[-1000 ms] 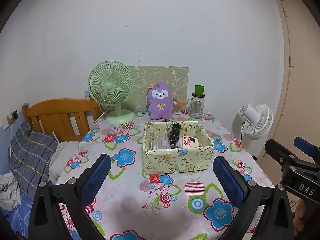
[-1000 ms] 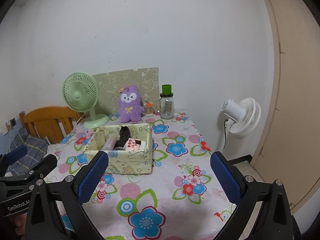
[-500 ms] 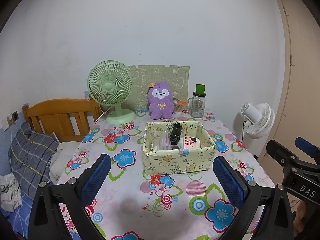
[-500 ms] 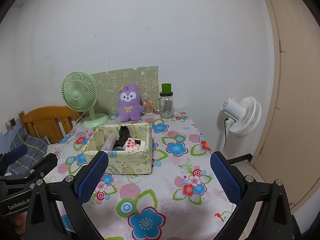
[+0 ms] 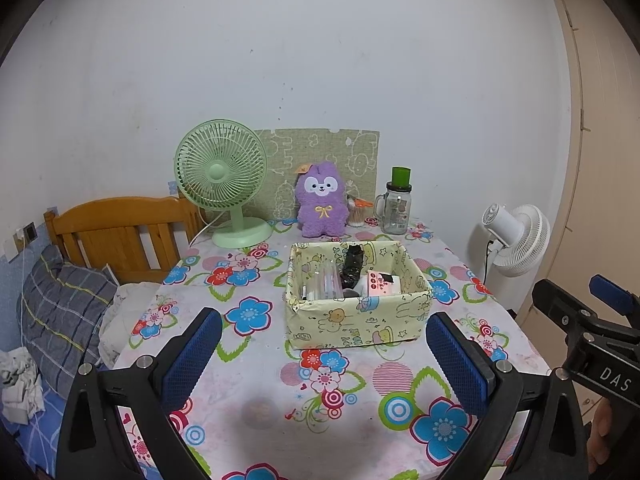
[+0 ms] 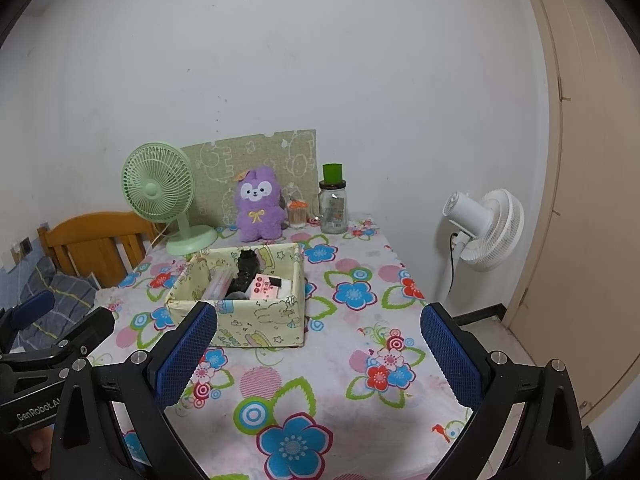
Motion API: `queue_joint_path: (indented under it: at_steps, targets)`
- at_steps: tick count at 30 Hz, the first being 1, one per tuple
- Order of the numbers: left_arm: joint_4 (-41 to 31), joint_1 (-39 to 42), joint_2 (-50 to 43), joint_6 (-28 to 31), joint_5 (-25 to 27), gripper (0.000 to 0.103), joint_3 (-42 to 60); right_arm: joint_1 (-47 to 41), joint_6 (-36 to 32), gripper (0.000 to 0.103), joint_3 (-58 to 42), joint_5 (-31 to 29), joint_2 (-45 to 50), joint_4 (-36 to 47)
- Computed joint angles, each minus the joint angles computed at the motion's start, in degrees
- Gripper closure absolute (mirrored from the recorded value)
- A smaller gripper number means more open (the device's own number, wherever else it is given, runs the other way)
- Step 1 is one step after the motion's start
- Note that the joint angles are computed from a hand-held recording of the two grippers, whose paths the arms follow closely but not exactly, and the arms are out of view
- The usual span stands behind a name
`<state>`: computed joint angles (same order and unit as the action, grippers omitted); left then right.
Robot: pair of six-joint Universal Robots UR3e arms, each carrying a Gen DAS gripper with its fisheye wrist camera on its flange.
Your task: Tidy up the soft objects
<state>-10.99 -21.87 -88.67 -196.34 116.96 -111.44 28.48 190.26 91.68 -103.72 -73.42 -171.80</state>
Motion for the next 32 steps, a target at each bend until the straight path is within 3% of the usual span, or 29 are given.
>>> queue_joint_path:
  at_steps: [32]
  targets:
    - [-0.2, 0.0, 0.7, 0.0, 0.1, 0.000, -0.3, 0.1, 0.0, 0.000, 0.4, 0.1, -0.3, -0.5]
